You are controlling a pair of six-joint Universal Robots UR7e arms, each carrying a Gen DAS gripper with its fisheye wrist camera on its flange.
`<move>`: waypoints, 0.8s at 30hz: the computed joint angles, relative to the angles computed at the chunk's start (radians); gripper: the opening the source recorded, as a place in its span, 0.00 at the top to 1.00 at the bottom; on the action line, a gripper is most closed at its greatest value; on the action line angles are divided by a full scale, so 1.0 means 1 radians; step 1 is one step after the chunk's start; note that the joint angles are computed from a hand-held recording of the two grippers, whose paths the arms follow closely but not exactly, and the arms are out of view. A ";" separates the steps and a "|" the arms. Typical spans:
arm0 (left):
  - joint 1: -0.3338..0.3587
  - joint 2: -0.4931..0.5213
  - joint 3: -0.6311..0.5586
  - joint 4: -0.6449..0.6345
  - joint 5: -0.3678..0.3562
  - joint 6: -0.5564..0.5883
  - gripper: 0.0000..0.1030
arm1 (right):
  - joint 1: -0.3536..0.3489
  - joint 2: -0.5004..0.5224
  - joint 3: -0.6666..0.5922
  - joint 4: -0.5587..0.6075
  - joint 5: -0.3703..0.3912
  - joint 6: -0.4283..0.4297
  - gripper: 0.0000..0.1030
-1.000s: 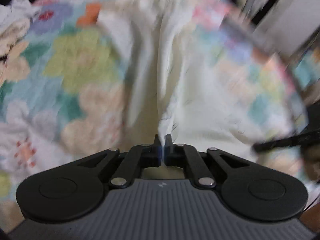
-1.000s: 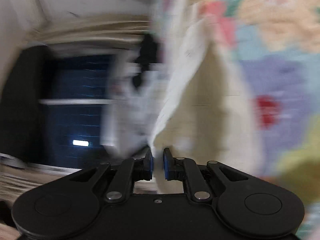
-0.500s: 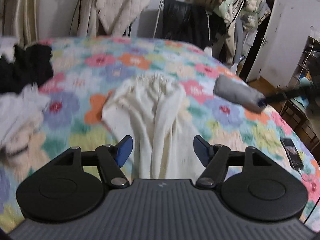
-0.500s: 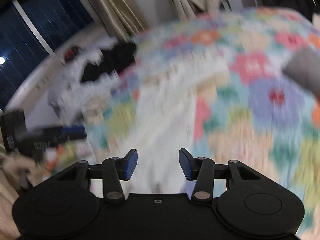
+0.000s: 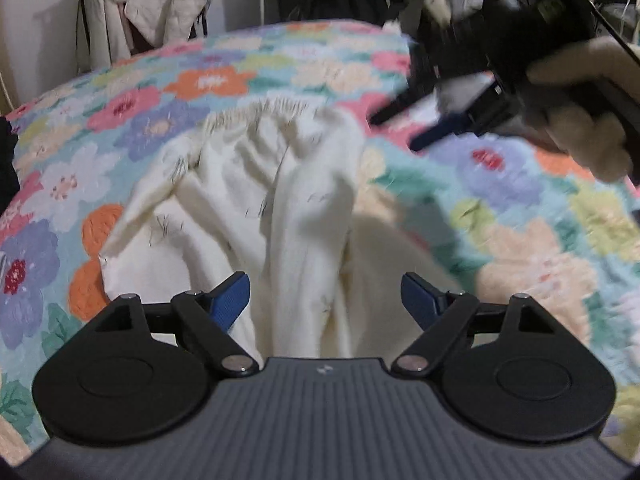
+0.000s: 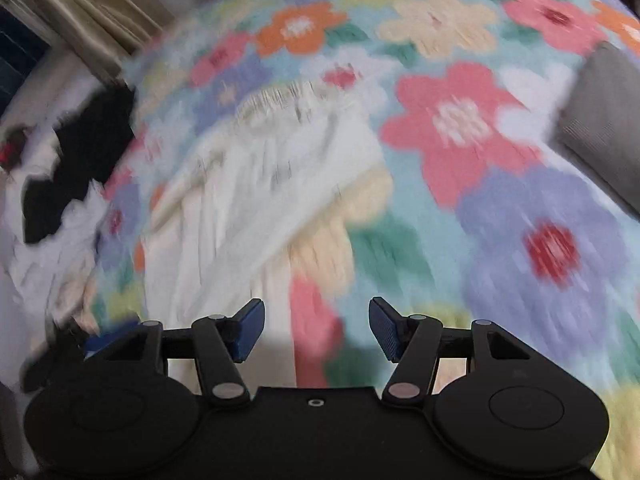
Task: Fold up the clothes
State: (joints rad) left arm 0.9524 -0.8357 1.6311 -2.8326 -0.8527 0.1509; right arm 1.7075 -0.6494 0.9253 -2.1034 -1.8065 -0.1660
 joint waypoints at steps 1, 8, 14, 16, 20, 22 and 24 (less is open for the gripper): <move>0.006 0.009 -0.010 0.016 0.007 -0.010 0.22 | -0.024 0.013 -0.005 -0.048 0.072 0.012 0.39; 0.034 0.018 -0.041 0.052 -0.015 -0.048 0.37 | -0.104 0.160 -0.169 -0.054 0.254 0.146 0.38; 0.074 -0.053 -0.014 -0.022 -0.116 -0.171 0.37 | -0.113 0.286 -0.339 -0.072 0.319 0.173 0.48; 0.083 -0.073 -0.004 -0.067 -0.101 -0.178 0.36 | -0.101 0.308 -0.382 -0.068 0.335 0.118 0.91; 0.102 -0.025 -0.052 -0.186 0.058 -0.076 0.29 | -0.080 0.319 -0.406 -0.100 0.442 0.045 0.93; 0.125 0.035 -0.110 -0.260 0.109 0.051 0.25 | -0.068 0.340 -0.455 -0.066 0.489 0.013 0.93; 0.149 0.085 -0.169 -0.283 0.124 0.149 0.22 | -0.054 0.378 -0.528 -0.019 0.502 -0.013 0.93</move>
